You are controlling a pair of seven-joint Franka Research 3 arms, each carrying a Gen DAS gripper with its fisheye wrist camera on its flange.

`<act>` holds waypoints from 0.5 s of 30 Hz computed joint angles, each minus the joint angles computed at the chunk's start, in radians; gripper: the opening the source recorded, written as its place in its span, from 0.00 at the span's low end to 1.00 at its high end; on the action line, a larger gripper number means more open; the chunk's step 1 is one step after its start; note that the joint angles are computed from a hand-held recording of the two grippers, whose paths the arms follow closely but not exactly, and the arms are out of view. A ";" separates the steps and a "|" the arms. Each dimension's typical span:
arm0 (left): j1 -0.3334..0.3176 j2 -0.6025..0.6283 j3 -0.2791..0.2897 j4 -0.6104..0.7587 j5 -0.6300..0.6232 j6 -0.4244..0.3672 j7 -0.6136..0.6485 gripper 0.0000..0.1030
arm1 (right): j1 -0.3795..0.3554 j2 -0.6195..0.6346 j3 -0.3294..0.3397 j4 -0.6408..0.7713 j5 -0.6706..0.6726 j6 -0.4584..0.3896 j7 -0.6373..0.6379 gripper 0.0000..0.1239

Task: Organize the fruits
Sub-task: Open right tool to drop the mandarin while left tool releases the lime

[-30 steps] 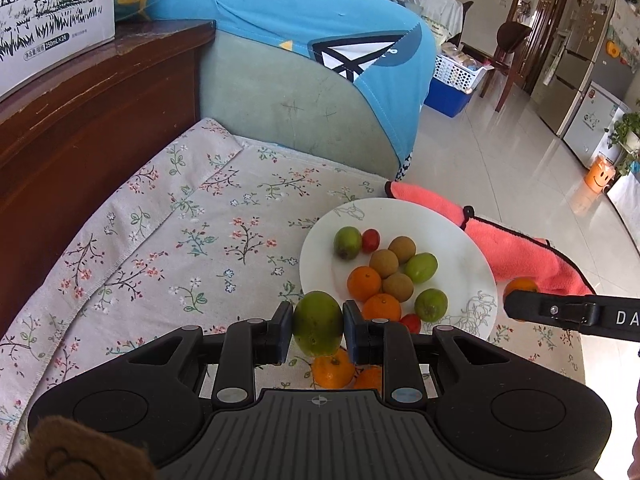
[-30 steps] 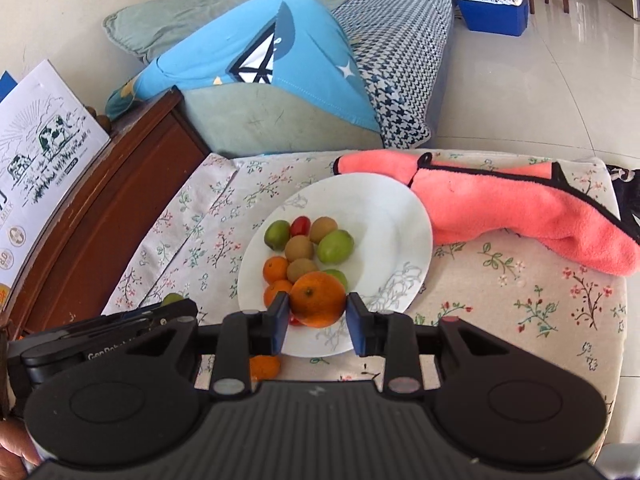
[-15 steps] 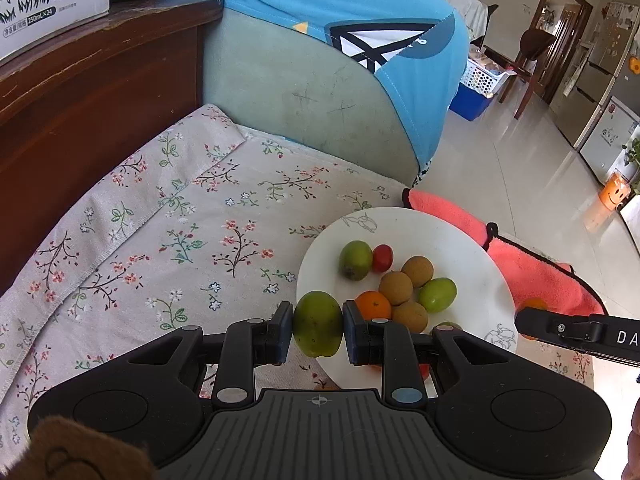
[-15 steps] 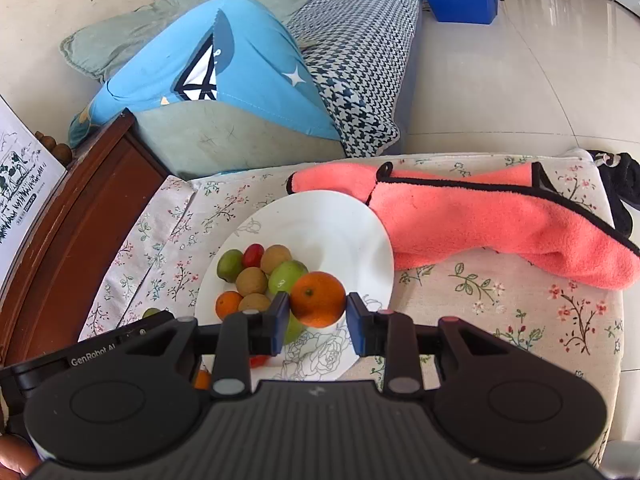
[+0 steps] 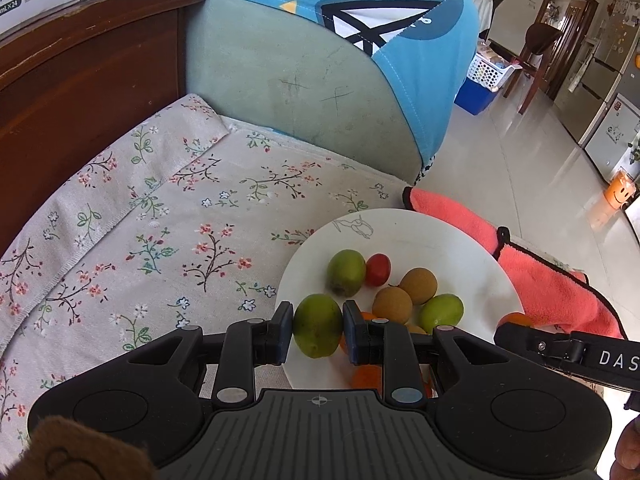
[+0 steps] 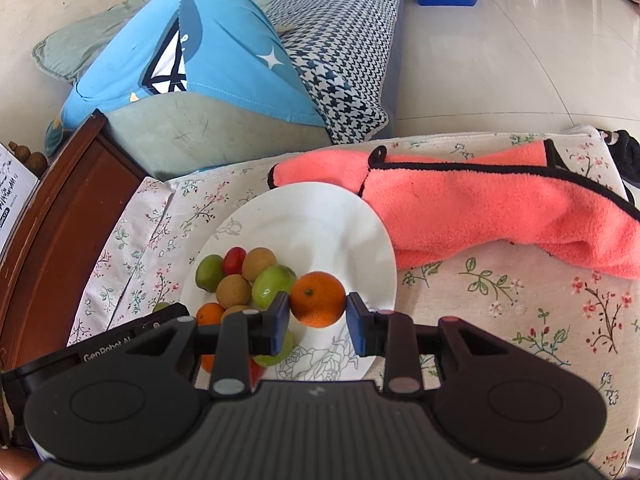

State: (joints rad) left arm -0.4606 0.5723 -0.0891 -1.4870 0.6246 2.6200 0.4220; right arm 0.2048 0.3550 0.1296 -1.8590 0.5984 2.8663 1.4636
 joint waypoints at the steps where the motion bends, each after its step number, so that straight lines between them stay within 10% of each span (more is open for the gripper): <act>1: -0.003 0.004 0.003 0.007 0.004 -0.002 -0.002 0.24 | 0.000 0.002 0.000 0.003 0.004 -0.001 0.006 0.27; 15: -0.017 -0.083 0.005 -0.052 0.063 -0.002 -0.053 0.50 | -0.027 -0.029 0.038 -0.006 0.121 -0.025 -0.107 0.28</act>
State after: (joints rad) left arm -0.4776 0.4890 -0.0837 -1.5388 0.6872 2.6175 0.3687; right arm 0.1778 0.3262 0.1673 -1.8653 0.7196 2.8416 1.3568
